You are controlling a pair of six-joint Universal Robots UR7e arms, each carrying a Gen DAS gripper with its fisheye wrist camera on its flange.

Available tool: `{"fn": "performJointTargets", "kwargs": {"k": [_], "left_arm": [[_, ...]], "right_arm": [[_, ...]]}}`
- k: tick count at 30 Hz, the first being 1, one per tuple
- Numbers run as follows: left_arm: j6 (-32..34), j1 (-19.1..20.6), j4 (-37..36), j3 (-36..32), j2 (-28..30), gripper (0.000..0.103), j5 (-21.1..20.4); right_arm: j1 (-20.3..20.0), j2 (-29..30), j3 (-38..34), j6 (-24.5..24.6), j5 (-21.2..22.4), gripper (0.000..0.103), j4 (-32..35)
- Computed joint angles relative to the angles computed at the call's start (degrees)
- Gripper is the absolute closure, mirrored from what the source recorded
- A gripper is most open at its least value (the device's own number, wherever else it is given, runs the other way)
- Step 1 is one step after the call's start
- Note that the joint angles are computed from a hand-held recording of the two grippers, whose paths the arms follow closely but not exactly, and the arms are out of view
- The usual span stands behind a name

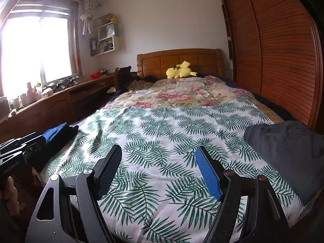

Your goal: Fold large clothes

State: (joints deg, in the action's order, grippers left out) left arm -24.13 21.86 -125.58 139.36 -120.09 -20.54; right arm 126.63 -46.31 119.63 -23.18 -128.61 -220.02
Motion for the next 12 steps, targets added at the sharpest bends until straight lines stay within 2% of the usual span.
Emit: {"fn": "performJointTargets", "kwargs": {"k": [12], "left_arm": [[-2.1,-0.9,2.5,-0.4,-0.4,0.07,0.3]], "right_arm": [[0.3,0.2,-0.2,0.3,-0.1,0.026,-0.3]]}}
